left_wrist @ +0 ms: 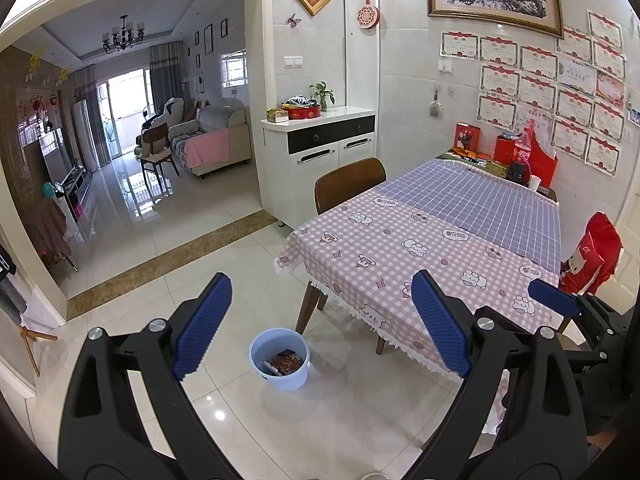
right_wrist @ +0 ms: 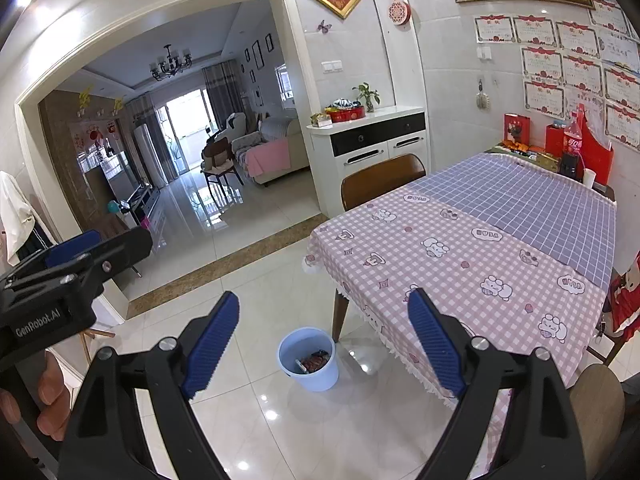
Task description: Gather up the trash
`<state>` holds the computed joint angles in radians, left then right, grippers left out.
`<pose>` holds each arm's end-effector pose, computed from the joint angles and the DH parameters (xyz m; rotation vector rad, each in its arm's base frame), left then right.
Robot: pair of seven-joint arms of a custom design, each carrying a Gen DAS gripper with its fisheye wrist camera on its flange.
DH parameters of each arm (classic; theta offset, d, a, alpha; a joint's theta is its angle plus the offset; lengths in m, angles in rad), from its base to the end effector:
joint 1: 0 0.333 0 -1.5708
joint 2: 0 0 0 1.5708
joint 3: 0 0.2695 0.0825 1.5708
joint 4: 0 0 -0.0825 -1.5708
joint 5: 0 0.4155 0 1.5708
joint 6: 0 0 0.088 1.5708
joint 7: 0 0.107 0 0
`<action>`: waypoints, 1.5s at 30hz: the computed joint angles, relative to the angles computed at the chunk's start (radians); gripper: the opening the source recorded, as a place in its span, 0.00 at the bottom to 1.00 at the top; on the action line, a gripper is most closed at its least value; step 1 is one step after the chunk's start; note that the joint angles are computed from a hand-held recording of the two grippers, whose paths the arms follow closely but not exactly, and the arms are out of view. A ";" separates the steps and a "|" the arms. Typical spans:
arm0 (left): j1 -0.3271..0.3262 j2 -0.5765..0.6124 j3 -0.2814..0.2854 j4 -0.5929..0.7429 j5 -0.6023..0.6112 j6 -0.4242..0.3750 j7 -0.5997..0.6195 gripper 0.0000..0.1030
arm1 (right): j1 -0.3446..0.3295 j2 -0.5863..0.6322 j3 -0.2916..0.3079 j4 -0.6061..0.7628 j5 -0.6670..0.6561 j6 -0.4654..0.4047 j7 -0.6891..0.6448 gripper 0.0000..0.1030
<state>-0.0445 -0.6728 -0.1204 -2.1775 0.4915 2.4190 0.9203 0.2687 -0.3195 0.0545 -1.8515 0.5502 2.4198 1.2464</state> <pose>0.4376 -0.0873 0.7074 -1.7437 1.3404 -0.7415 0.5138 0.1800 0.7144 -1.8021 1.1840 -0.3008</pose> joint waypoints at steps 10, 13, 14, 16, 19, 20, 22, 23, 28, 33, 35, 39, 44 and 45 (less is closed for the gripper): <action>0.004 0.026 -0.003 0.020 0.000 -0.004 0.001 0.87 | -0.001 0.021 -0.004 0.021 0.004 -0.014 0.002 0.82; 0.004 0.032 -0.002 0.025 0.000 -0.005 0.002 0.87 | -0.002 0.033 -0.006 0.034 0.007 -0.017 -0.001 0.82; 0.005 0.036 -0.003 0.029 0.001 -0.008 0.001 0.87 | -0.002 0.035 -0.005 0.034 0.008 -0.016 -0.002 0.82; 0.007 0.048 -0.005 0.041 0.003 -0.011 0.000 0.87 | -0.001 0.039 -0.005 0.039 0.011 -0.019 -0.003 0.82; 0.010 0.062 -0.009 0.054 0.006 -0.017 -0.007 0.87 | -0.001 0.056 -0.009 0.057 0.017 -0.027 -0.009 0.82; 0.012 0.069 -0.012 0.062 0.008 -0.021 -0.009 0.87 | -0.001 0.061 -0.010 0.061 0.019 -0.030 -0.012 0.82; 0.013 0.081 -0.013 0.073 0.011 -0.025 -0.012 0.87 | -0.002 0.074 -0.012 0.073 0.024 -0.033 -0.018 0.82; 0.014 0.088 -0.014 0.080 0.012 -0.029 -0.013 0.87 | -0.003 0.078 -0.013 0.077 0.027 -0.035 -0.020 0.82; 0.016 0.115 -0.022 0.106 0.020 -0.044 -0.026 0.87 | -0.006 0.109 -0.017 0.105 0.044 -0.046 -0.038 0.82; 0.019 0.147 -0.027 0.137 0.030 -0.062 -0.039 0.87 | -0.011 0.148 -0.022 0.144 0.064 -0.067 -0.058 0.82; 0.020 0.163 -0.031 0.151 0.034 -0.070 -0.048 0.87 | -0.013 0.162 -0.023 0.157 0.072 -0.074 -0.067 0.82; 0.020 0.194 -0.038 0.180 0.043 -0.085 -0.060 0.87 | -0.021 0.192 -0.027 0.186 0.086 -0.091 -0.083 0.82; 0.017 0.234 -0.046 0.218 0.057 -0.104 -0.079 0.87 | -0.033 0.226 -0.030 0.216 0.104 -0.109 -0.100 0.82; 0.017 0.242 -0.049 0.225 0.063 -0.108 -0.084 0.87 | -0.036 0.235 -0.031 0.226 0.110 -0.113 -0.104 0.82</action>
